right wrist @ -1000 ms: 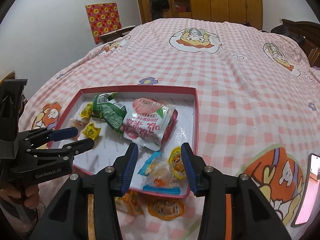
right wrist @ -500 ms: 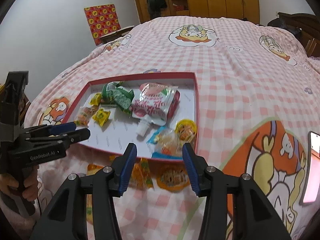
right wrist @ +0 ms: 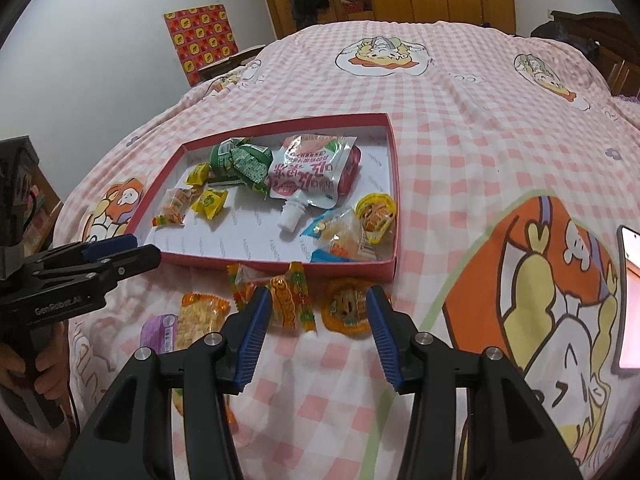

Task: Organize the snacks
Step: 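Move both grippers back toward the snack pile, then grasp the purple tin with left while right grasps the long rice-cracker bag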

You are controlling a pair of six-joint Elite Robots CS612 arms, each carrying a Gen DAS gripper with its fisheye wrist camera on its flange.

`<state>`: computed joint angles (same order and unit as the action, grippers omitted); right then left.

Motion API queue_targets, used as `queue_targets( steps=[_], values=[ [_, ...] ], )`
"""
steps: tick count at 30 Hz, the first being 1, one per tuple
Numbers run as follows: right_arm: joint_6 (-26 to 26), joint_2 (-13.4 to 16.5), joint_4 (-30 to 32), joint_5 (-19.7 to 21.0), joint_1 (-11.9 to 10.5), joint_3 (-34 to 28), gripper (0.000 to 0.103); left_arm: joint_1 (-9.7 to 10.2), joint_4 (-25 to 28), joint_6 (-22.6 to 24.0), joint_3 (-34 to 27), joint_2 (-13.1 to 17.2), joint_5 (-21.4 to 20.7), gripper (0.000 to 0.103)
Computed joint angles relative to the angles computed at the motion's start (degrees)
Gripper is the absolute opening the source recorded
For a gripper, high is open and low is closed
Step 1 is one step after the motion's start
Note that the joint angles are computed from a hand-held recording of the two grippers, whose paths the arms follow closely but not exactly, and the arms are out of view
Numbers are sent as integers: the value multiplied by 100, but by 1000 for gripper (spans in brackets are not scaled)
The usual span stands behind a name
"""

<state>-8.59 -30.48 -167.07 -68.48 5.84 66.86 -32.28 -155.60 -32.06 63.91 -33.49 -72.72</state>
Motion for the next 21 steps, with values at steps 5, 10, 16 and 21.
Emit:
queue_targets(
  steps=[5, 10, 16, 21],
  values=[
    [22, -51, -16, 15, -7, 111, 50, -20, -44, 1, 125, -54, -131, 58],
    [41, -97, -30, 18, -4, 201, 50, -42, -28, 6, 241, -105, -184, 58],
    [1, -147, -15, 21, 7, 306, 50, -43, -19, -30, 365, -152, -393, 58],
    [-49, -177, 40, -5, 22, 365, 50, -50, -2, -38, 451, -179, -519, 60]
  ],
)
